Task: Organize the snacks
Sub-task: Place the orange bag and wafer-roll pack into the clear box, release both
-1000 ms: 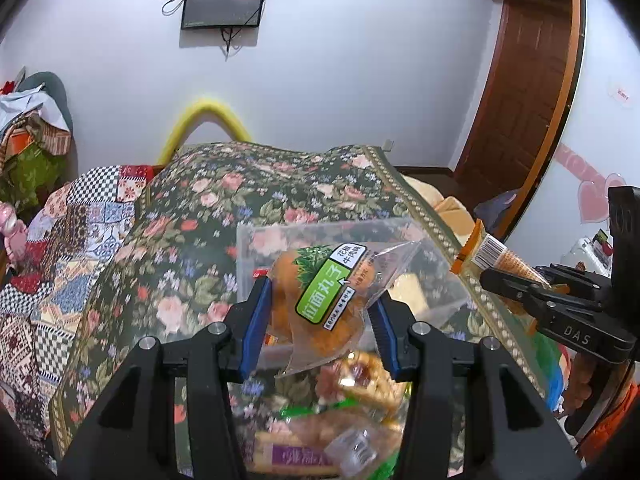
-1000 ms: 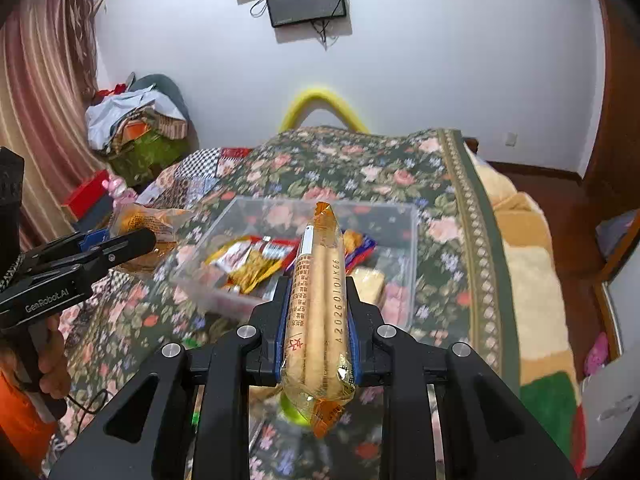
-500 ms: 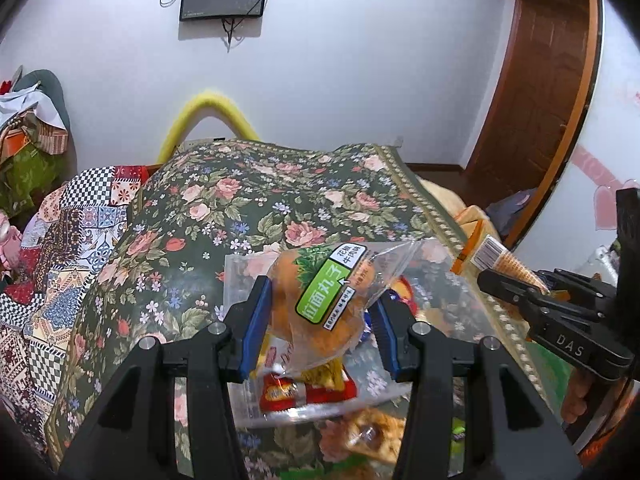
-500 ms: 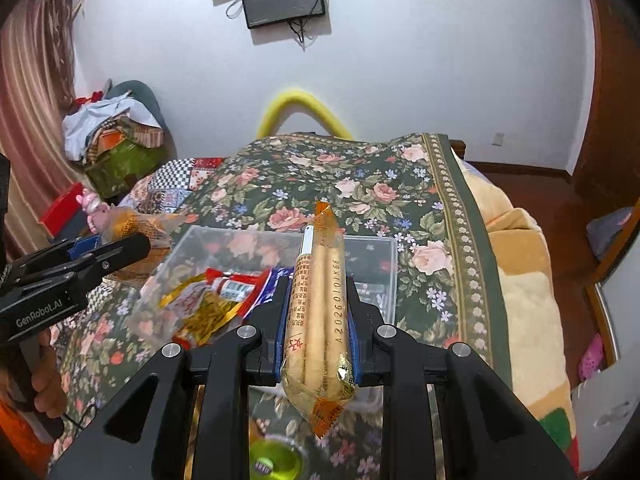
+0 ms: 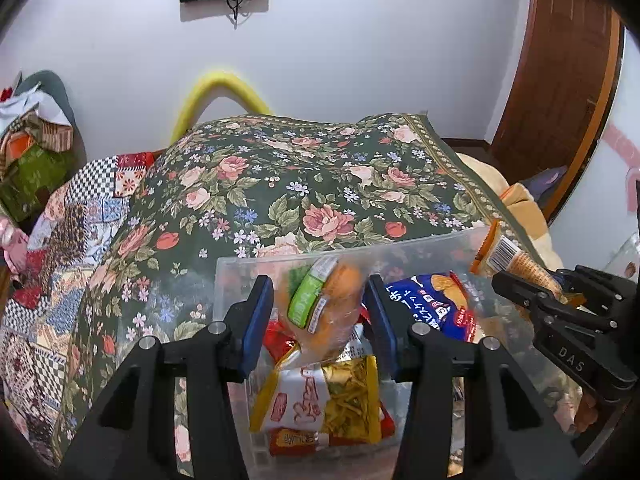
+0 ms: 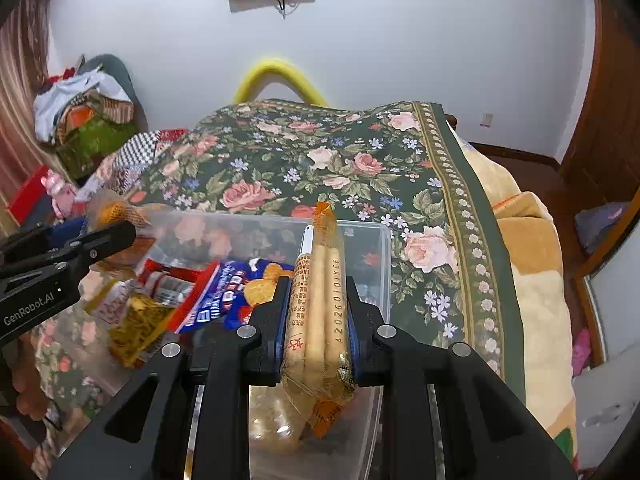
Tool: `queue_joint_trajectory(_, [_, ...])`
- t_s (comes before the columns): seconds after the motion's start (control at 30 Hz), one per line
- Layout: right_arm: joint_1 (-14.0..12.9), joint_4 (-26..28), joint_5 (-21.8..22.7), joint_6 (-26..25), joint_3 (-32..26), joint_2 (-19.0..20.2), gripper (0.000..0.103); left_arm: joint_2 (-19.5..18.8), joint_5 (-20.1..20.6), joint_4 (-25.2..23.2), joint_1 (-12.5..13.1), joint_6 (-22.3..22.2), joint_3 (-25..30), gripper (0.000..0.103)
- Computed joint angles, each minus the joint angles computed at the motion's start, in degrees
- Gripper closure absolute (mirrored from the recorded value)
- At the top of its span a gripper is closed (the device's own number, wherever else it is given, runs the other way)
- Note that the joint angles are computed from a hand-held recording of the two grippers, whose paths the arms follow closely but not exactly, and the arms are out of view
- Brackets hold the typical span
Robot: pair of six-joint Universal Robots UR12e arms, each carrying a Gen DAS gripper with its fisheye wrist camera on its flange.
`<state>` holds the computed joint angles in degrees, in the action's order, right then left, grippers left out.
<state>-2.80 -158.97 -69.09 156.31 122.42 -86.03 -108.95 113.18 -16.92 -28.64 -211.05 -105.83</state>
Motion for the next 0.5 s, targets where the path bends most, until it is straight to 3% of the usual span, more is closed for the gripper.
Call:
queue_joint_trajectory(0.17, [0.34, 0.76, -0.97, -0.59, -0.37, 0.75, 0.081, -0.84, 0.41, -1.20, -0.39, 1.10, 1.00, 0.056])
queue_joint_trajectory(0.33, [0.19, 1.83, -1.37, -0.81, -0.15, 0.23, 0.080, -0.23, -2.31, -2.09, 0.04, 0.19, 0.65, 0.053])
queue_joint_trajectory(0.5, [-0.25, 2.33, -0.43, -1.23, 0.40, -1.33, 0.067, 1.16, -3.27, -1.41, -0.21, -1.04, -0.31, 0.048])
